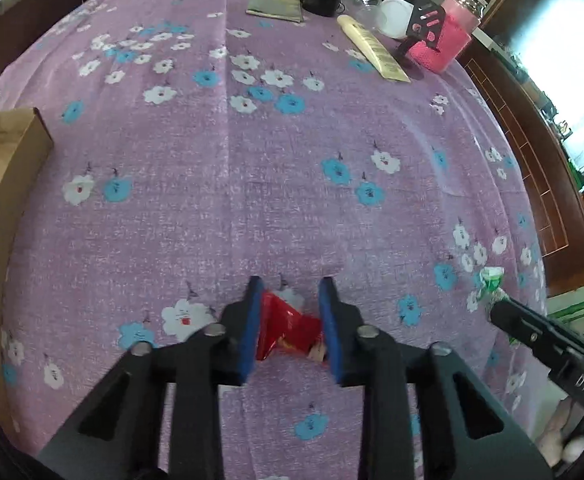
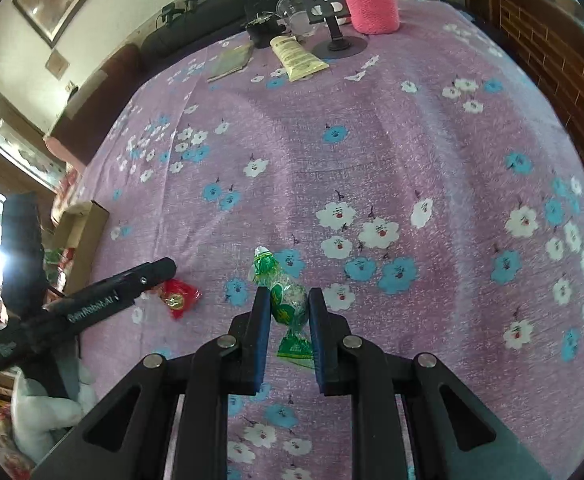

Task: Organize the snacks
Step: 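Grasp the red candy wrapper with the left gripper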

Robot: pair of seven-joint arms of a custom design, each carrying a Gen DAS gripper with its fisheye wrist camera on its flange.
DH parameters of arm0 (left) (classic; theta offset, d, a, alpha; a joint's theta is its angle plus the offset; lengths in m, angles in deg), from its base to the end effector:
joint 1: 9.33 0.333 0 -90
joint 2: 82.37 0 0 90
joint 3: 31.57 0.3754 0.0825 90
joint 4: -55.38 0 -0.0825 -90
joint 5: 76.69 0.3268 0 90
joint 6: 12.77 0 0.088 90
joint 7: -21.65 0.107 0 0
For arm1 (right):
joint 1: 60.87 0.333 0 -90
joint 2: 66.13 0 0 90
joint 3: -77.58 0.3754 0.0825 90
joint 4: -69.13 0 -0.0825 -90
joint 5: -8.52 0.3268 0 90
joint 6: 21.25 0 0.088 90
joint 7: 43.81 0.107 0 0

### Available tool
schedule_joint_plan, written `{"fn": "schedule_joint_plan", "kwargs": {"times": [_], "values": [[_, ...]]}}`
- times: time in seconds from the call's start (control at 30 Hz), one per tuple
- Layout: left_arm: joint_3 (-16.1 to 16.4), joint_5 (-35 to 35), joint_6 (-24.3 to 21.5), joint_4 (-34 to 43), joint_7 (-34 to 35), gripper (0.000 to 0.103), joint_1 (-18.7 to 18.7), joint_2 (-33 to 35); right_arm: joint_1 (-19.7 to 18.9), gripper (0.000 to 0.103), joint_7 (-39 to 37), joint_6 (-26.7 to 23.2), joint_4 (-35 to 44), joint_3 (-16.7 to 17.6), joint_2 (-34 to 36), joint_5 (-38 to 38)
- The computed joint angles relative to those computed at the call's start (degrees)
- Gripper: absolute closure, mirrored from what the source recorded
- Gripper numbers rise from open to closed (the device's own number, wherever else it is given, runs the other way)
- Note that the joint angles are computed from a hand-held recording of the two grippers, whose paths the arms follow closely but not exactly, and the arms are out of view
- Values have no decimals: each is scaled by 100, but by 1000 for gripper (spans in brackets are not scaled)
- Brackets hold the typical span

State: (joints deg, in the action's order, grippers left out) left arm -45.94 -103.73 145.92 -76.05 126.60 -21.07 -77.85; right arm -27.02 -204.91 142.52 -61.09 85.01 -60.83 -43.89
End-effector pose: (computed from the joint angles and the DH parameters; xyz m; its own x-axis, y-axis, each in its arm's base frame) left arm 0.4742 -0.2075 0.4561 -0.3378 -0.9093 0.2431 -0.8939 0.2291 -0.3852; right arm 0.3616 0.3726 0.4572 -0.2327 -0.8926 -0.3862 -0.7990 0.4019 -0.4473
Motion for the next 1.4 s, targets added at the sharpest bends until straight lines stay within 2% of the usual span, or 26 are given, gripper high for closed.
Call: {"fn": "schedule_joint_plan", "kwargs": {"times": [0.13,0.23,0.33,0.37,0.4,0.43,0.47,0.57,0.67,0.77,0.83,0.9,1.0,1.1,1.23,1.3,1.4], "values": [[8,56,43,-66,-19,80,-12,-77,21,86,121,121,96,-67,142,-97],[-54,-634,-64,-88,599,79,13,-219,78,86,274,189,167,-129,216,-216],[64,-542,-154,-197,386,70,-18,-397,101,86,168,397,227,-153,309,-58],[105,-544,-209,-219,240,61,-19,-447,134,86,76,357,257,-158,320,6],[141,-737,-310,-234,274,56,-18,-503,169,86,-40,293,295,-150,333,88],[157,-922,-344,-254,316,55,-41,-548,198,86,-111,276,313,-152,341,146],[167,-896,-295,-304,232,53,-60,-594,214,86,-192,296,311,-151,347,224],[159,-743,-180,-358,-101,37,-140,-581,278,86,-403,239,301,-174,345,358],[86,-398,-98,-287,-474,36,-237,-372,314,86,-383,239,238,-217,311,394],[22,413,245,-345,-1014,36,-343,-230,345,86,-396,106,237,-211,244,339],[8,823,341,-355,-1214,37,-386,-187,339,86,-365,31,234,-187,204,281],[-20,863,440,-417,-1103,60,-370,-212,313,86,-334,2,211,-152,174,246],[-56,159,312,-413,-502,67,-280,-284,266,86,-283,-3,166,-101,169,303],[2,-191,246,-450,-202,77,-258,-420,244,86,-252,99,138,-71,206,469],[114,-449,217,-523,-1,81,-273,-646,287,86,-570,27,227,-52,235,668],[208,-1016,159,-543,499,81,-329,-757,290,86,-667,30,220,-62,230,707],[327,-1302,-159,-528,562,78,-305,-857,284,86,-667,57,159,-95,206,725]]}}
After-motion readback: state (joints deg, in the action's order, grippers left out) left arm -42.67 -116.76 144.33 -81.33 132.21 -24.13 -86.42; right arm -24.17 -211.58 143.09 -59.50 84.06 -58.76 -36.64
